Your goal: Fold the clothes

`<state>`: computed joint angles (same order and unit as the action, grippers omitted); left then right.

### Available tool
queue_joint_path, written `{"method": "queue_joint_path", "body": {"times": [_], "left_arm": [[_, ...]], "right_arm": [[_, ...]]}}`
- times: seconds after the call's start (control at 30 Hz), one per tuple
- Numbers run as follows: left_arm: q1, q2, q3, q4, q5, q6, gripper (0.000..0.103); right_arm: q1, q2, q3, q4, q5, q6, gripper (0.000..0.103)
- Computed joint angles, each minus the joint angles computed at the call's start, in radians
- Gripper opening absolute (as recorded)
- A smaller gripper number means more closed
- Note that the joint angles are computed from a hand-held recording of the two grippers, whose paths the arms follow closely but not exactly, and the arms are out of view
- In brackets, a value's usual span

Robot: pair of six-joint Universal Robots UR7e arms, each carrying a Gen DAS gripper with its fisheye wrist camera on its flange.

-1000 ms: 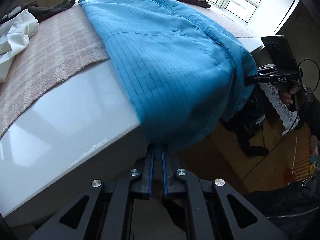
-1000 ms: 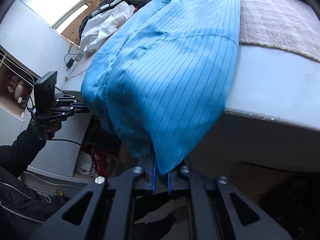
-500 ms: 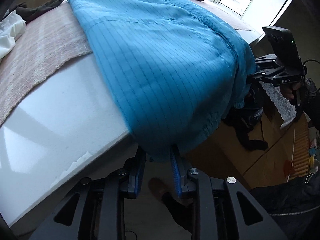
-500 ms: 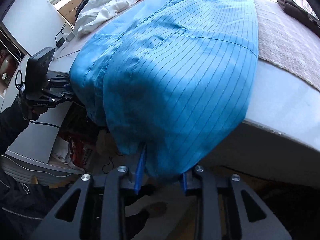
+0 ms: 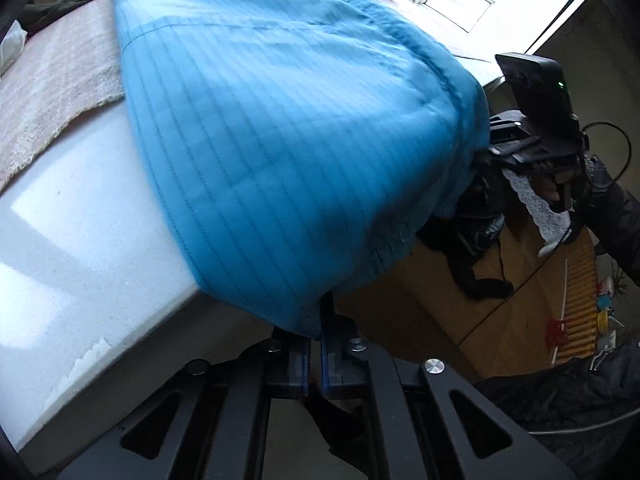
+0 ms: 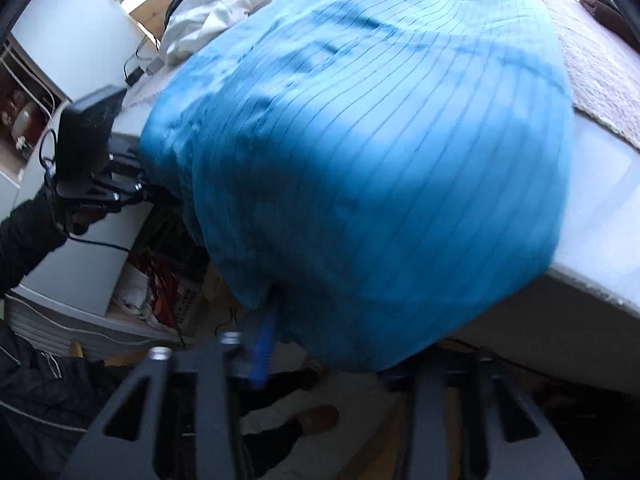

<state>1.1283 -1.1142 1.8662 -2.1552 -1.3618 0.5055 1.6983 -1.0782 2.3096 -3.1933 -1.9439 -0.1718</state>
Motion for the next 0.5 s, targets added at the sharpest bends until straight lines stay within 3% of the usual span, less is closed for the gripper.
{"method": "queue_joint_path", "body": {"times": [0.1, 0.23, 0.37, 0.5], "left_arm": [[-0.025, -0.031, 0.008, 0.026, -0.025, -0.025, 0.002], [-0.062, -0.082, -0.025, 0.103, -0.119, -0.086, 0.002], [-0.082, -0.079, -0.146, 0.233, -0.239, -0.145, 0.002], [-0.078, -0.001, -0.328, 0.340, -0.345, -0.209, 0.002]], "right_arm": [[0.016, -0.046, 0.010, 0.047, 0.018, 0.018, 0.005], [0.027, -0.143, 0.027, 0.100, 0.153, 0.087, 0.004], [0.062, -0.231, 0.022, 0.109, 0.251, 0.184, 0.004], [0.098, -0.269, -0.024, 0.104, 0.303, 0.289, 0.004]]}}
